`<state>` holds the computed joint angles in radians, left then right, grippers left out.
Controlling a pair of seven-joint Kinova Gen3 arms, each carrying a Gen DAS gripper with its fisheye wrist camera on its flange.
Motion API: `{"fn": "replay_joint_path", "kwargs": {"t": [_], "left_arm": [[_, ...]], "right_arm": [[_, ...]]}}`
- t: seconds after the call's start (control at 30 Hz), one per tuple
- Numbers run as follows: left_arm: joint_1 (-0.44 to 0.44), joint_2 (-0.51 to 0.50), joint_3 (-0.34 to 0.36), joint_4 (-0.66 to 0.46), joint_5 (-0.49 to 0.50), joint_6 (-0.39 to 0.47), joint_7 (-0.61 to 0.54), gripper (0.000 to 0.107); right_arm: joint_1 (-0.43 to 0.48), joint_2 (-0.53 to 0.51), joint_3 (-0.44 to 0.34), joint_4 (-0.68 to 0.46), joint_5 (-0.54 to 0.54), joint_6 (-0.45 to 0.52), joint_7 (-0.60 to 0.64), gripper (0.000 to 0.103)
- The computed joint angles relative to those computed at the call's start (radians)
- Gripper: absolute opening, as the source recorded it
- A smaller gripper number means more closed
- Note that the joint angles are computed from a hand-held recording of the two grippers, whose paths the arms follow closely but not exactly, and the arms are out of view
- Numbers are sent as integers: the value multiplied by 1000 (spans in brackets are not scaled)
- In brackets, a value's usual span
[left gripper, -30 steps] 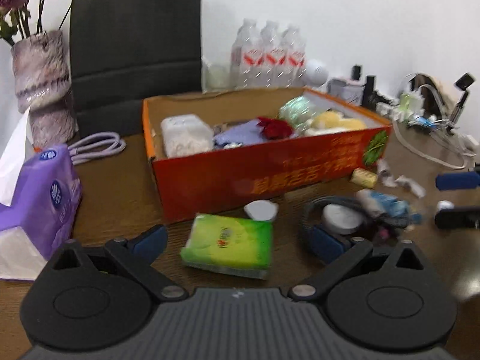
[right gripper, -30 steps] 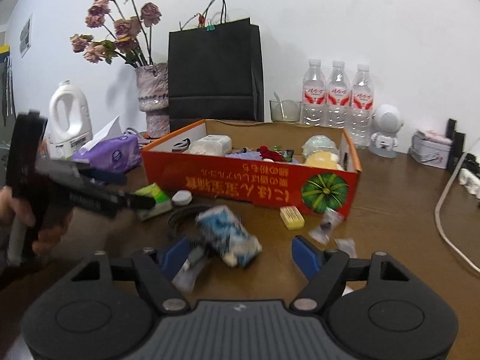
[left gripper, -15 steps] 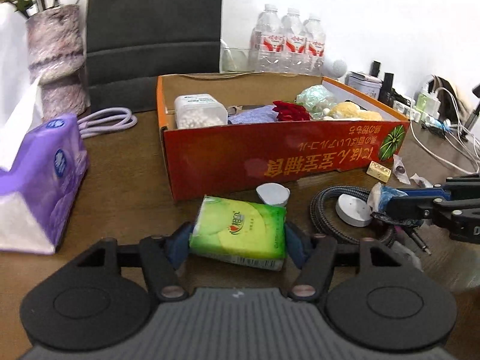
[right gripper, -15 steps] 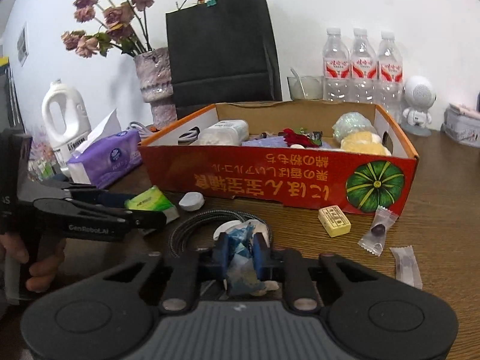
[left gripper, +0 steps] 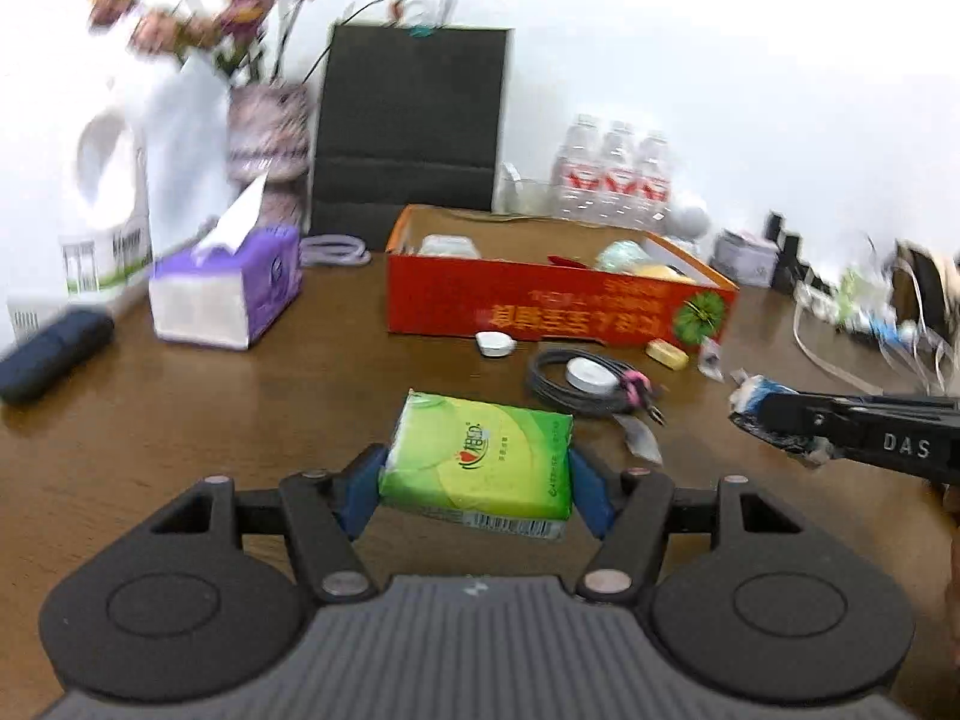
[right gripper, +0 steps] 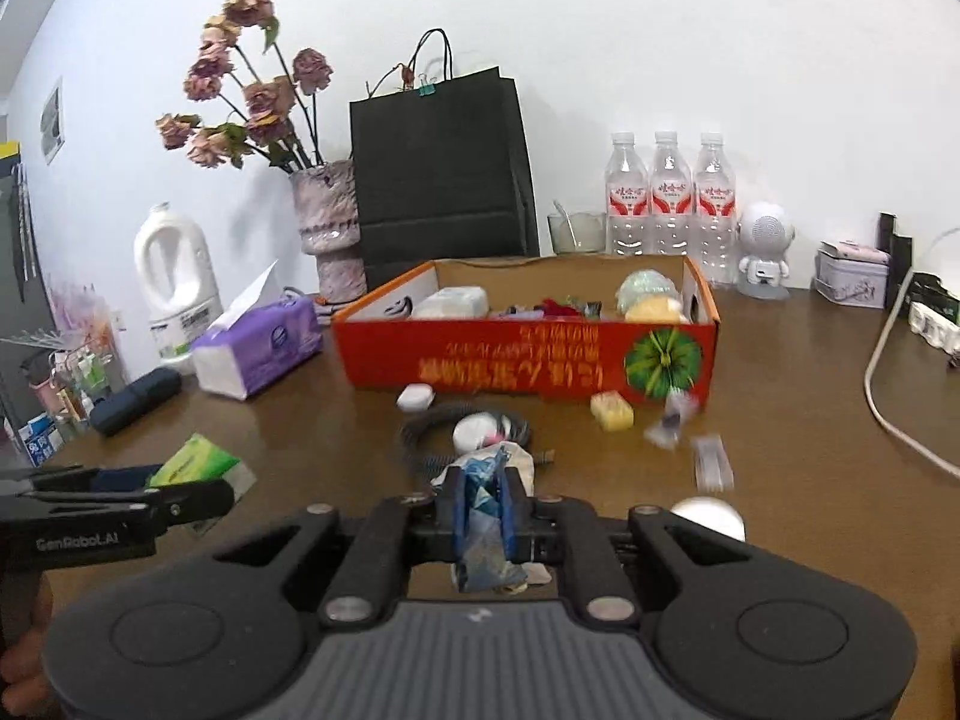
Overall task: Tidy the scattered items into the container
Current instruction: 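Lift both items over the box and release them inside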
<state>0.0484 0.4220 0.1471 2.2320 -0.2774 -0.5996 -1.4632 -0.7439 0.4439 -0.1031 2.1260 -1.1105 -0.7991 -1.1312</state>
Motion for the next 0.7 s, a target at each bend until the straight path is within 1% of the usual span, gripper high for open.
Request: {"fn": "replay_joint_path", "kwargs": {"t": [0.03, 0.07, 0.1, 0.13, 0.17, 0.27, 0.37, 0.53, 0.6, 0.7], "left_arm": [[34, -9, -32, 23, 33, -38, -26, 66], [51, -17, -47, 46, 60, -79, -41, 66], [55, -25, -47, 70, 87, -119, -54, 66], [67, -33, -48, 96, 126, -160, -71, 66], [86, -45, -53, 126, 166, -201, -83, 66], [141, -59, -59, 203, 275, -323, -100, 66], [185, -46, -58, 271, 333, -439, -102, 66], [198, -47, -56, 341, 322, -528, -107, 67], [193, -53, -56, 343, 299, -508, -124, 67], [188, -55, -52, 339, 290, -493, -122, 67]], "right_arm": [[-19, 0, -3, 6, -27, -23, 0, 11], [-37, -2, -9, 12, -57, -50, 4, 11], [-47, -4, -29, 21, -79, -91, 3, 11], [-74, -7, -30, 34, -95, -132, -7, 11], [-103, -9, -31, 44, -114, -172, -9, 11], [-152, -4, -67, 66, -150, -289, 1, 11], [-183, 4, -90, 80, -173, -361, 31, 11], [-221, 2, -121, 118, -193, -461, -8, 11], [-232, 4, -131, 128, -196, -485, -23, 11], [-232, 5, -137, 132, -196, -490, -36, 11]]}}
